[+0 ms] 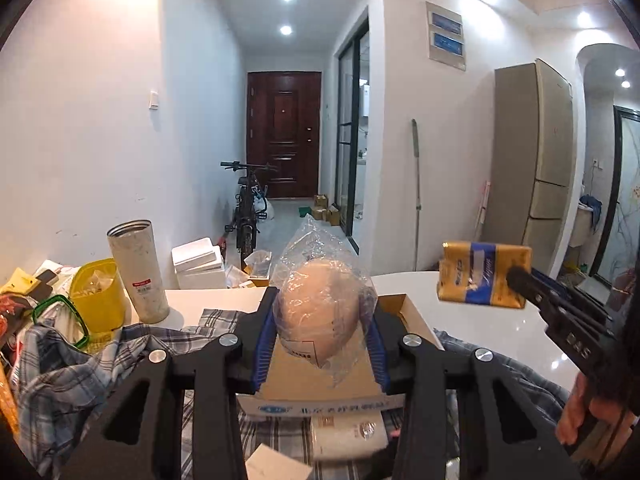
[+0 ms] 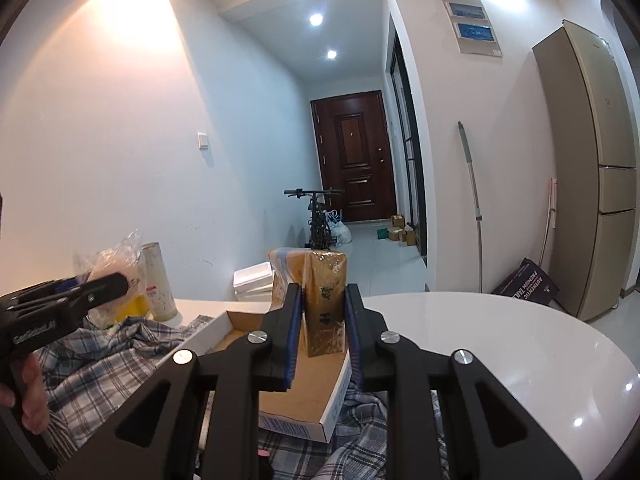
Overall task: Organize objects
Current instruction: 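Carry the bun and gold pack into the cardboard box and open both tools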
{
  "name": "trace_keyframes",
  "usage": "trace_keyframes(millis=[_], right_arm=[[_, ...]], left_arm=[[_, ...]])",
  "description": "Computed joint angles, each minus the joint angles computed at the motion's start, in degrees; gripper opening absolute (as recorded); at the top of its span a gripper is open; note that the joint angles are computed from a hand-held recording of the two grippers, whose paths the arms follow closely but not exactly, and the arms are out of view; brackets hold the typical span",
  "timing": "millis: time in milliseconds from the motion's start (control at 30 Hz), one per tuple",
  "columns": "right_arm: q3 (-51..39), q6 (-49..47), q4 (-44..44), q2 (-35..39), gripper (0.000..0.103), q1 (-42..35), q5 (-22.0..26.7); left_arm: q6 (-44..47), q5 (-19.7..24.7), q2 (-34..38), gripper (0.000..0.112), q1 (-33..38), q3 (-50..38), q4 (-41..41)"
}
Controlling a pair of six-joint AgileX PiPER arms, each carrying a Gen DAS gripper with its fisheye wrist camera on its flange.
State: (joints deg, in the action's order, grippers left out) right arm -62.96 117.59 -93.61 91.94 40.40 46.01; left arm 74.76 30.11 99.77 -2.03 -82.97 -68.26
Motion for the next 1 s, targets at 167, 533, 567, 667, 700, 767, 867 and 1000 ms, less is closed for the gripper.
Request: trace_keyframes(millis=[167, 533, 567, 667, 700, 767, 867, 1000], right_arm=[[-1.5, -2.07, 0.78, 2.56, 0.02, -0.91, -2.35], [-6.74, -15.45, 14.55, 8.93, 0.02, -4.09, -9.63], [-6.4, -15.71, 14.96, 8.85, 0.02, -4.54, -10.28], [-6.89, -19.63, 19.0, 9.15, 0.02, -5.75, -12.44], [-6.95, -20.6, 20.25, 9.32, 0.02, -6.17, -13.34], [-6.68, -21.47, 21.73, 9.41, 0.02, -6.79, -14.56], [-7.29, -22.66, 22.68, 9.66, 0.02, -6.78, -14.09], [-7.84, -23.11, 22.82, 10.02, 0.021, -6.41, -13.0]], left_arm=[[-10.29, 3.05, 6.35, 0.042, -1.07, -7.07, 10.72], [-29.51, 10.16, 20.95, 0.042, -0.91, -22.76, 27.98], [-29.9, 10.65, 21.72, 0.042, -0.82, -23.55, 28.48], [-29.83, 10.62, 22.28, 0.042, -0.7, -23.43, 29.3], [-29.46, 10.18, 22.18, 0.042, -0.69, -22.91, 29.53], [-29.31, 9.61, 21.63, 0.042, -0.92, -21.89, 29.95], [-28.89, 9.9, 21.31, 0.042, -1.1, -21.35, 29.87], [-27.12, 8.3, 20.05, 0.043, -1.83, -19.23, 30.15]])
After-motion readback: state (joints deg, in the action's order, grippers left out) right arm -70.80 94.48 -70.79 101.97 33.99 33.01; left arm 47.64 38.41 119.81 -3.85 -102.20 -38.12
